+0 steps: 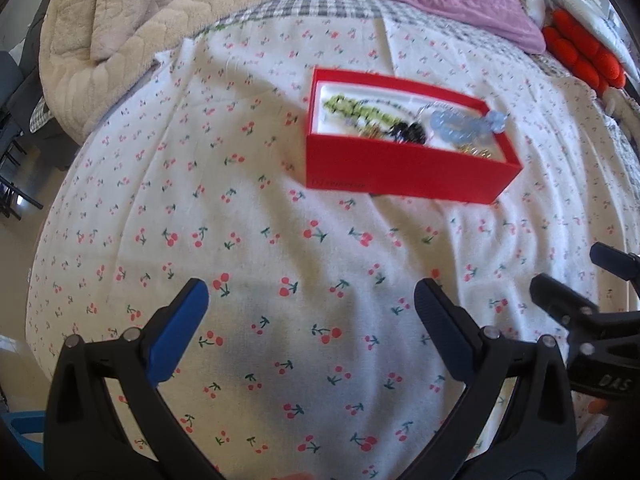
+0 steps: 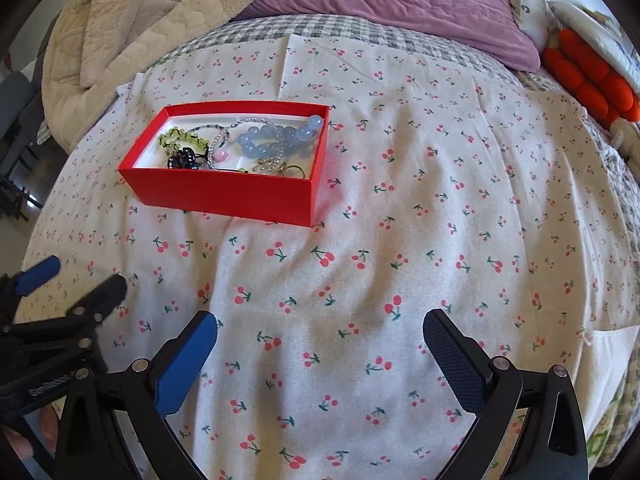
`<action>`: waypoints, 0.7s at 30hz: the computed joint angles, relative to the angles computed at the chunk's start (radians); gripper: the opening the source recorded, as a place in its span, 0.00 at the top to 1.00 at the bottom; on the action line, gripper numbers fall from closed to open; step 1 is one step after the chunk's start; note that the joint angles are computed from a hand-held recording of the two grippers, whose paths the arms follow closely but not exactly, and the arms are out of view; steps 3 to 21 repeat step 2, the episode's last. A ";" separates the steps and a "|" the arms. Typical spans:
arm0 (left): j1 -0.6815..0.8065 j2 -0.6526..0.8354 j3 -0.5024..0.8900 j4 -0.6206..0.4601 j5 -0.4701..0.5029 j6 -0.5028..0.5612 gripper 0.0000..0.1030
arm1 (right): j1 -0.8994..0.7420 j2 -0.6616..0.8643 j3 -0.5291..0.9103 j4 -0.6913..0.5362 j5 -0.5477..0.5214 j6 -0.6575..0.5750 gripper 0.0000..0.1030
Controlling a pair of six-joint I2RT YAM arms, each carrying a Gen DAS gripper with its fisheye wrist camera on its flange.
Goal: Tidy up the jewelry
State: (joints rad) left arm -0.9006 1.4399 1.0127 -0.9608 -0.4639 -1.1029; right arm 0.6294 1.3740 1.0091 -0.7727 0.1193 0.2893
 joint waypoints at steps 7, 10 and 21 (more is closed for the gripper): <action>0.007 -0.014 -0.033 0.039 -0.016 -0.004 0.01 | 0.006 0.006 -0.021 0.043 0.014 0.010 0.00; 0.007 -0.014 -0.033 0.039 -0.016 -0.004 0.01 | 0.006 0.006 -0.021 0.043 0.014 0.010 0.00; 0.007 -0.014 -0.033 0.039 -0.016 -0.004 0.01 | 0.006 0.006 -0.021 0.043 0.014 0.010 0.00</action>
